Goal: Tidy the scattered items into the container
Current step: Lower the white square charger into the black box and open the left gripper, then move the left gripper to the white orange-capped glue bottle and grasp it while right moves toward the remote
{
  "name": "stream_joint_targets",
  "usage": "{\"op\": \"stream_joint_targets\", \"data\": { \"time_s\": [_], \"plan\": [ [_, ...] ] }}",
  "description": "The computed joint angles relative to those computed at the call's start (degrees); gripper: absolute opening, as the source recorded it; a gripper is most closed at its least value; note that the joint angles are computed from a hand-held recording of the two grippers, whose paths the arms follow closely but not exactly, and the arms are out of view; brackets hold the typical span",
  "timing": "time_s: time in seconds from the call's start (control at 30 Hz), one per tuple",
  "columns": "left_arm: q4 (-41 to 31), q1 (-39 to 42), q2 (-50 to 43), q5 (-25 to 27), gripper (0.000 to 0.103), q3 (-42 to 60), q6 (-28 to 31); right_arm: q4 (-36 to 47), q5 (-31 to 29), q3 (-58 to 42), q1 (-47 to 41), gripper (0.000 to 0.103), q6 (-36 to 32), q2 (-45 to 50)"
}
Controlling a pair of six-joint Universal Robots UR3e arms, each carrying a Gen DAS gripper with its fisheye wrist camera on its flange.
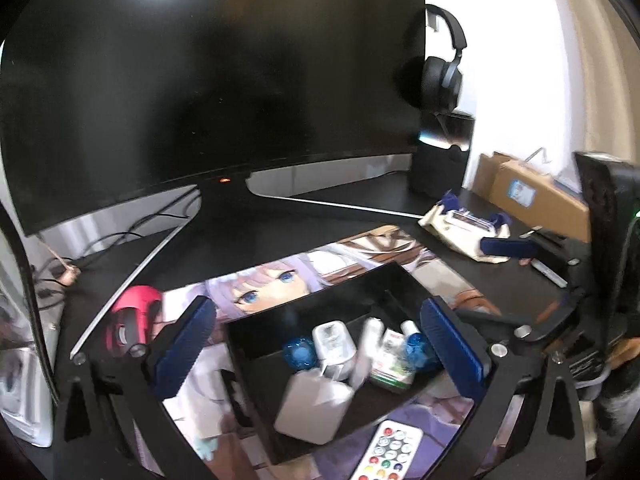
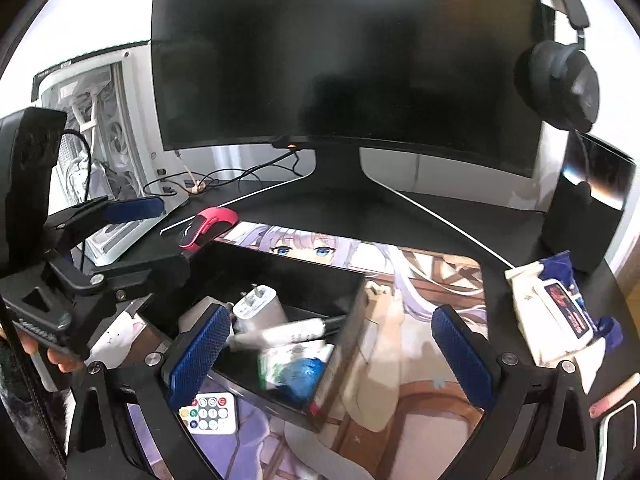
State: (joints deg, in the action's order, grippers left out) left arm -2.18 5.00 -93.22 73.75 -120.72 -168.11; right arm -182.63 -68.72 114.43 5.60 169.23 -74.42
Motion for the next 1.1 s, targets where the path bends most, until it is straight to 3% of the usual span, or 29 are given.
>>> {"op": "stream_joint_targets", "data": {
  "time_s": [0.1, 0.53, 1.1],
  "plan": [
    [-0.6, -0.7, -0.2, 2.4, 0.103, 0.2, -0.4, -0.4, 0.2, 1.8, -1.1, 0.102, 0.2, -1.7],
    [0.0, 0.6, 4.4, 3.5, 0.103, -6.3, -0.8, -1.0, 0.1, 6.4, -1.1, 0.102, -0.2, -5.2],
    [1.4, 4.4, 13.8, 2.1, 0.103, -18.7, -0.4, -4.7, -0.3, 13.4, 0.2, 0.102, 1.0, -8.3]
  ]
}}
